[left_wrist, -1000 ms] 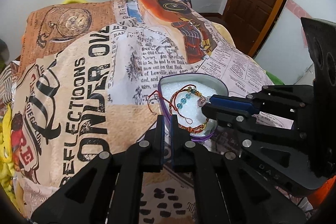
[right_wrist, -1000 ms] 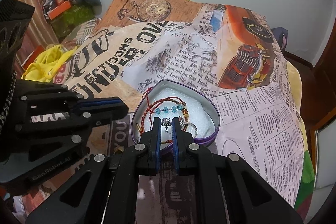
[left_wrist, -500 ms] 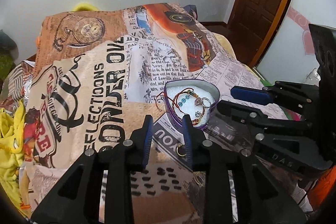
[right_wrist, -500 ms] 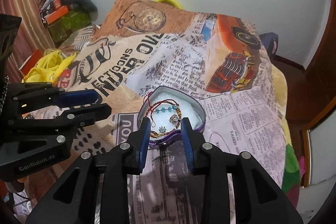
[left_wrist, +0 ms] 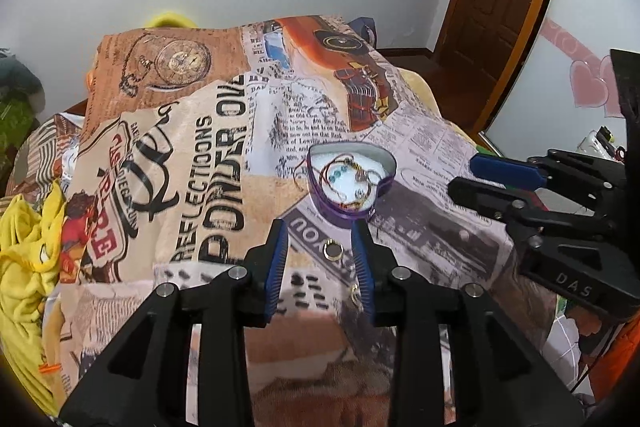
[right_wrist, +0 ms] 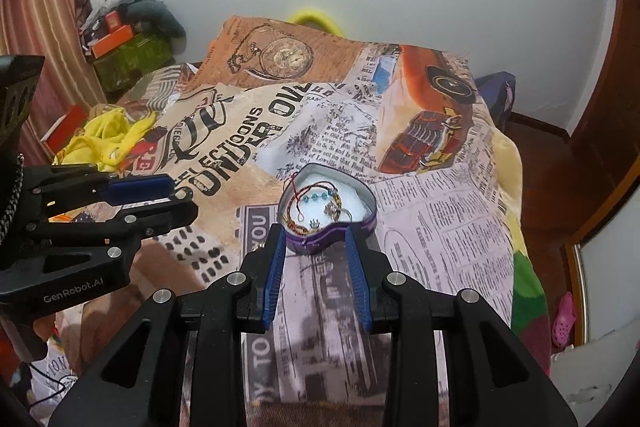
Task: Organize jewelry
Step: 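Move the left tool to a gold ring on the blanket and close on it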
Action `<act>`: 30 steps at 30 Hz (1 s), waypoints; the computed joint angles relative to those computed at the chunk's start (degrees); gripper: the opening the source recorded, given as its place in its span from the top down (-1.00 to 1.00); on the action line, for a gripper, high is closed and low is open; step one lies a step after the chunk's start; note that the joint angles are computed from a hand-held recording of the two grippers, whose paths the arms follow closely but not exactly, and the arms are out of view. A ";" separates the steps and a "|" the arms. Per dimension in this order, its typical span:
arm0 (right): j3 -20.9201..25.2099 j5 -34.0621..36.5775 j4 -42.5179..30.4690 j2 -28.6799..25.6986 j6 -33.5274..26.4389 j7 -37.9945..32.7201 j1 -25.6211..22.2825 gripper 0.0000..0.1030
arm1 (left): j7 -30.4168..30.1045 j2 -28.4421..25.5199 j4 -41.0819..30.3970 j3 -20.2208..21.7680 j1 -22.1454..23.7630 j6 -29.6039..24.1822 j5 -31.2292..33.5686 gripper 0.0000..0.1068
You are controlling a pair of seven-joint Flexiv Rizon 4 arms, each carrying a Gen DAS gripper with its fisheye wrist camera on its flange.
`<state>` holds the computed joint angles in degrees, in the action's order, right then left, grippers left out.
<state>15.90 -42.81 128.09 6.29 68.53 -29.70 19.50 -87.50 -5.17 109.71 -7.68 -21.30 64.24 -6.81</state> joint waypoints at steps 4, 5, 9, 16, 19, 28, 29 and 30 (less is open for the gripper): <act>0.44 1.59 1.00 0.45 -0.21 -0.20 0.39 0.46 | 0.30 1.32 2.04 -0.01 -0.15 -0.31 -1.12 0.40; 0.55 1.74 1.23 0.49 -0.36 -0.12 0.47 0.46 | 0.32 1.61 2.54 -0.03 -0.21 -0.27 -1.29 0.40; 0.84 3.06 2.48 1.05 -0.38 -0.01 0.78 0.46 | 0.84 1.76 4.03 -0.34 -0.48 -0.78 -2.31 0.40; 0.87 5.77 4.24 0.90 0.28 -0.99 1.09 0.45 | 1.53 -0.45 4.76 -1.21 -1.28 -2.37 -4.03 0.40; 0.76 6.66 4.70 0.65 0.58 -1.35 1.15 0.45 | 2.17 -1.71 4.46 -1.55 -1.66 -3.03 -4.26 0.40; 0.12 7.79 6.16 0.11 3.93 -1.49 0.28 0.17 | 2.59 -4.45 3.44 -1.78 -2.42 -2.53 -3.39 0.40; 0.07 6.65 6.49 0.14 4.81 -0.60 -0.19 0.08 | 2.56 -4.89 3.24 -1.83 -2.43 -2.41 -3.57 0.40; 0.04 6.18 6.59 0.10 5.19 -0.24 -0.40 0.08 | 2.64 -5.14 3.23 -1.89 -2.41 -2.19 -3.97 0.40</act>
